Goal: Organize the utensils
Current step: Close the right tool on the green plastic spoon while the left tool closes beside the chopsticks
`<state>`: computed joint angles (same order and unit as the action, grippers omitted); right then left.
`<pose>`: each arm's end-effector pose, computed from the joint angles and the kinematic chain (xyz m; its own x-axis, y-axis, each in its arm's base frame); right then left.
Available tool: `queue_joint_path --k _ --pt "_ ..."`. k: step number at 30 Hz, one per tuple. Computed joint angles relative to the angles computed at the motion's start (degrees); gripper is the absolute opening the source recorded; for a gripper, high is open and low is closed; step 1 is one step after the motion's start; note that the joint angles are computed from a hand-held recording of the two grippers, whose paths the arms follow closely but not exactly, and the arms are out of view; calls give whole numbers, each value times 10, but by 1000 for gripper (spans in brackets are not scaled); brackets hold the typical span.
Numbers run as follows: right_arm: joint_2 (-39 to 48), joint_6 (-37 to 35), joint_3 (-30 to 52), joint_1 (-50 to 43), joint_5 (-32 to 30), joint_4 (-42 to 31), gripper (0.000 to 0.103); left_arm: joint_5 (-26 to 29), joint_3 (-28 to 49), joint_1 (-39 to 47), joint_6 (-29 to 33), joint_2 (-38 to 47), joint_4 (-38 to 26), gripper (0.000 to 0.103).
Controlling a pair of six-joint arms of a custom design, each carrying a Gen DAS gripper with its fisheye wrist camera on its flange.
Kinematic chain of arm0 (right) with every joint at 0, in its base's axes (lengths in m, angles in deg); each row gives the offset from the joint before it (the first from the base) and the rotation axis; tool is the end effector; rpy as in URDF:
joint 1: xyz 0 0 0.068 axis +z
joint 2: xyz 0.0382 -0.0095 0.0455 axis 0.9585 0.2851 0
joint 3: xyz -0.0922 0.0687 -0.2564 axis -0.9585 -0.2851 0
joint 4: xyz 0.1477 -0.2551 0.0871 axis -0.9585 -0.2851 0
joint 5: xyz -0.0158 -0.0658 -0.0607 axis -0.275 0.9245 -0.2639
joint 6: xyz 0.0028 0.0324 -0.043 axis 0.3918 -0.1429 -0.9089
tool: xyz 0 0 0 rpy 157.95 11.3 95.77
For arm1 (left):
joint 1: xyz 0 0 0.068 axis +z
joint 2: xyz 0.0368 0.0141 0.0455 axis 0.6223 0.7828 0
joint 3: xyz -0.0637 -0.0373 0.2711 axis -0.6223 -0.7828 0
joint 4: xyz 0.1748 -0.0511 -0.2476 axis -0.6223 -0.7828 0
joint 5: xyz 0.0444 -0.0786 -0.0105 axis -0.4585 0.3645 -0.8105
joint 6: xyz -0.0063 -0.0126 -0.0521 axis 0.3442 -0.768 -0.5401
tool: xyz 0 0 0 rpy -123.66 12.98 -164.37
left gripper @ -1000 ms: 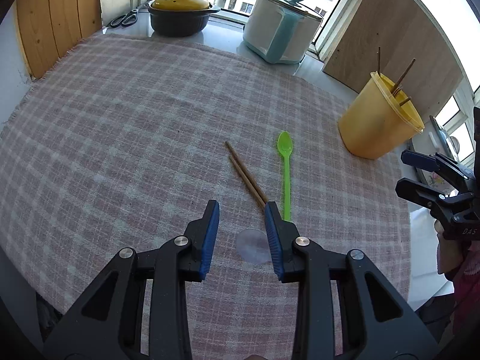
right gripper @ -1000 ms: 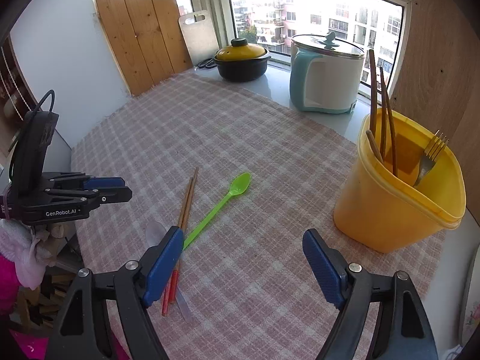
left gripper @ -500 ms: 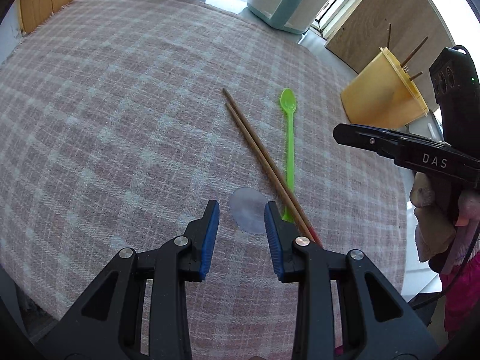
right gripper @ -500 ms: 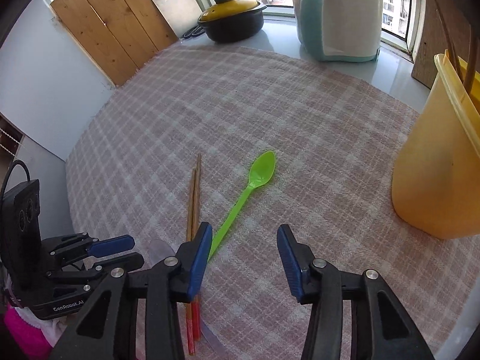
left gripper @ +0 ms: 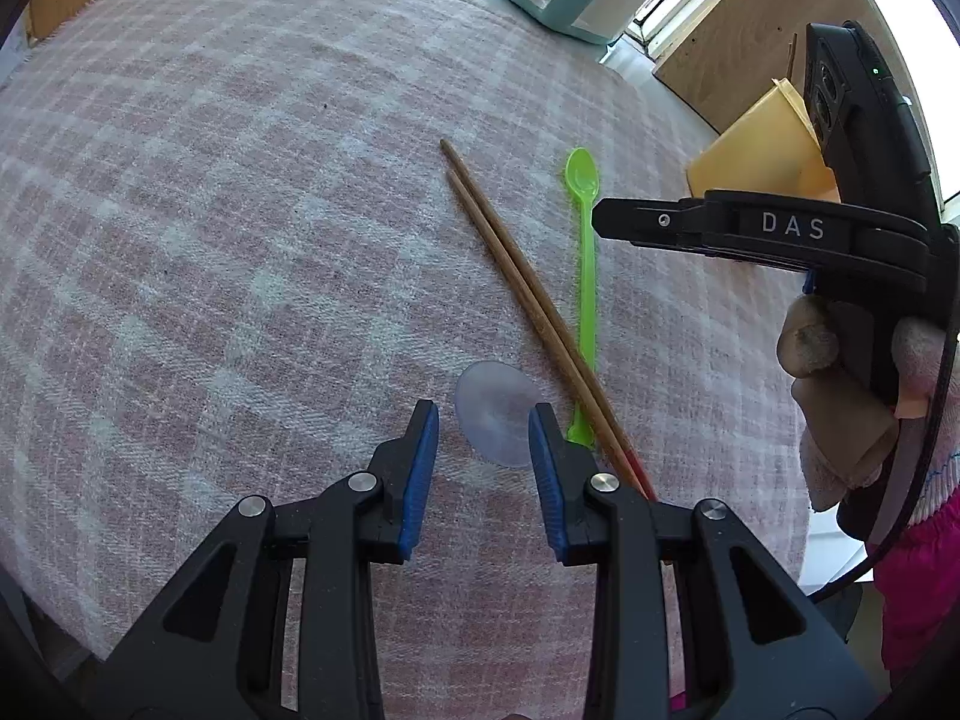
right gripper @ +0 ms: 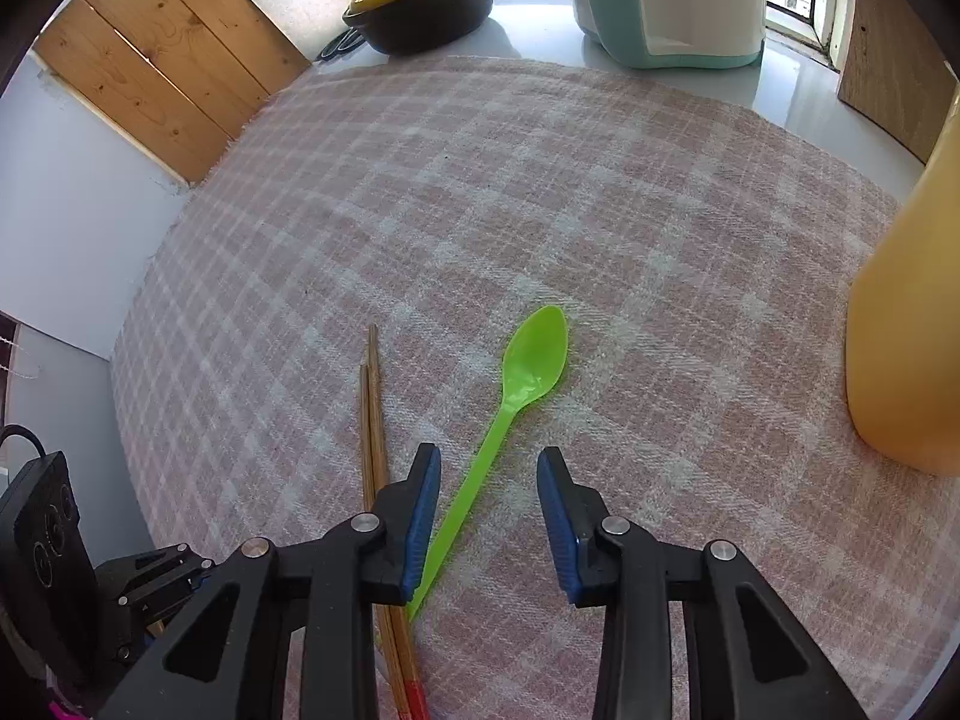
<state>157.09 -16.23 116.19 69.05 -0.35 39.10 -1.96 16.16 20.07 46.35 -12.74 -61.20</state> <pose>0.3038 -0.0111 0.1592 -0.9652 -0.0080 -0.2614 -0.0917 0.9465 0.3095 0.2251 -0.0883 0.1372 -0.9510 0.1027 -0.2916 0.2194 0.8887 -0.4027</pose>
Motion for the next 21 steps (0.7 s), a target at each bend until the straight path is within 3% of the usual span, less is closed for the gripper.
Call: queue_joint_path --k 13,19,21 --pt "45 41 18 11 1 17 31 5 4 -6 -1 23 20 30" --pt "51 33 29 49 55 22 26 -18 9 -22 -11 43 42 9" --pt "53 19 33 63 84 21 16 -26 10 -27 -8 46 49 9"
